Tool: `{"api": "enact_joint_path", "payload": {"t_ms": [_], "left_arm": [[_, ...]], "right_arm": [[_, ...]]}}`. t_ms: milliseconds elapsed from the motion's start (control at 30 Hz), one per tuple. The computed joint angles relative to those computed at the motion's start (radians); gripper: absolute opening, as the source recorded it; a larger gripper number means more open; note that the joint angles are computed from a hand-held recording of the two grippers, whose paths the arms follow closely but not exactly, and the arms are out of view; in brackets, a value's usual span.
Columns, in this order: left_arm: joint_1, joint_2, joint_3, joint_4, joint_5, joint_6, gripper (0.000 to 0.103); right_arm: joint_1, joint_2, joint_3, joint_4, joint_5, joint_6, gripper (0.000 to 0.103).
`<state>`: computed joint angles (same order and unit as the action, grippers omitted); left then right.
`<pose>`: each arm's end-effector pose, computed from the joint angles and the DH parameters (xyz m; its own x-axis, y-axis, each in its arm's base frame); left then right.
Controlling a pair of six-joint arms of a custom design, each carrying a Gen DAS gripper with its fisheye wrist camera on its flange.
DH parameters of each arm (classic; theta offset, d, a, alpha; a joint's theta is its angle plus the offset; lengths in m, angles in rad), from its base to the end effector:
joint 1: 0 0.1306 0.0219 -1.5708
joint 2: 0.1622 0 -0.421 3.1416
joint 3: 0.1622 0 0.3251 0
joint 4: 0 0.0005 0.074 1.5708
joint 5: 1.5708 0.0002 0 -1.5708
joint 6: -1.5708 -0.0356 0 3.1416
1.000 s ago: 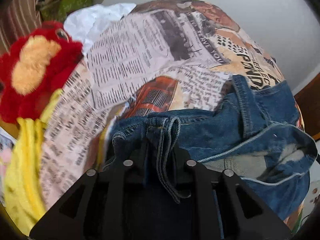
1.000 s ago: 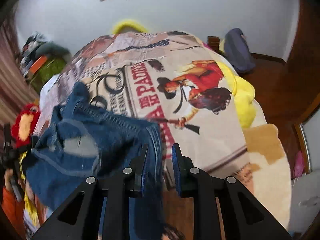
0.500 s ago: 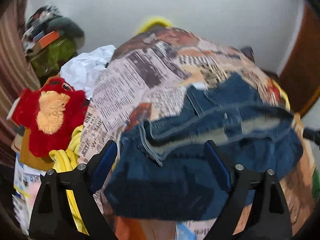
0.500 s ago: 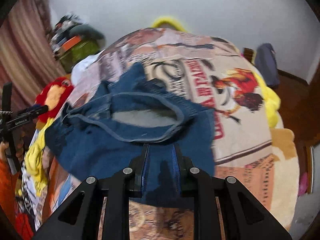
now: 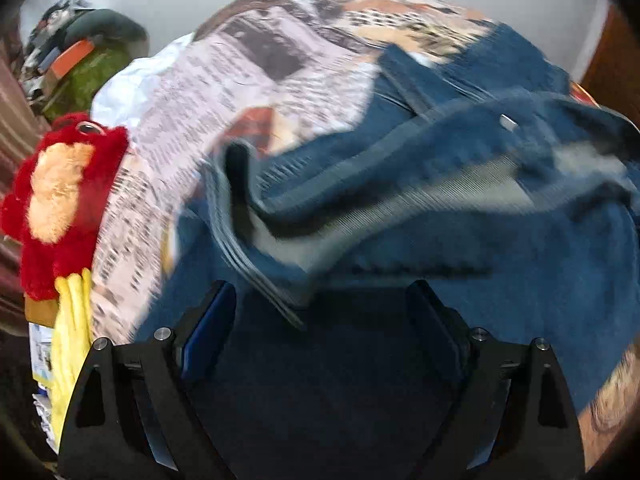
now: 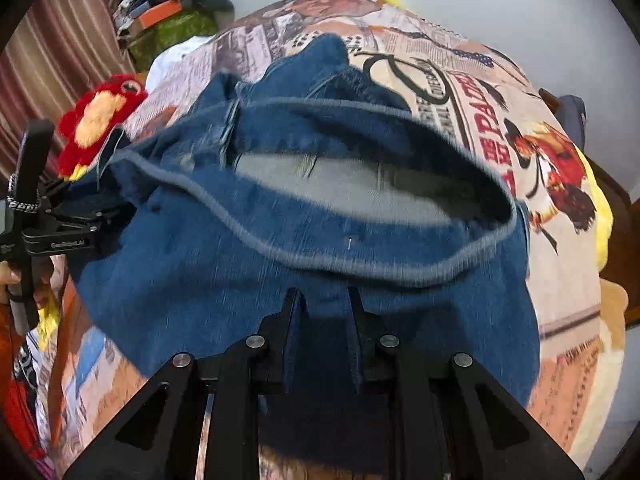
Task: Fold large clothes
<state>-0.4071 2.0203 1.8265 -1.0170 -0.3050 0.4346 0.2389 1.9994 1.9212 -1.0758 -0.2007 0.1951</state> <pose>0.5738 -0.2363 0.3115 -0.8976 -0.0503 -0.4378 -0.1074 0.9885 0.1066 0.6051 0.1542 0.3552 -0.8114 -0.3931 -0.4325 -0.4766 0.8734 0.1003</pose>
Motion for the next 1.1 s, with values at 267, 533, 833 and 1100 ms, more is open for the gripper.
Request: {"api": "enact_joint_path", "payload": {"t_ms": [267,533,833,1100], "left_arm": [[0.09,0.037,0.122,-0.006,-0.014,0.029,0.089],[0.142,0.083,0.21,-0.037,0.048,0.123,0.089],[0.049,-0.08,0.06,0.086,-0.078,-0.048,0.09],[-0.029,-0.174,-0.044,0.171,-0.087,-0.078,0.09]], "right_arm": [[-0.001,0.136,0.27,-0.01,0.133,-0.08,0.017],[-0.014,0.222,0.389,-0.037,0.167,-0.14,0.017],[0.006,0.093,0.255,-0.009,0.058,-0.132,0.017],[0.077,-0.035,0.095,0.073,-0.043,-0.1,0.017]]}}
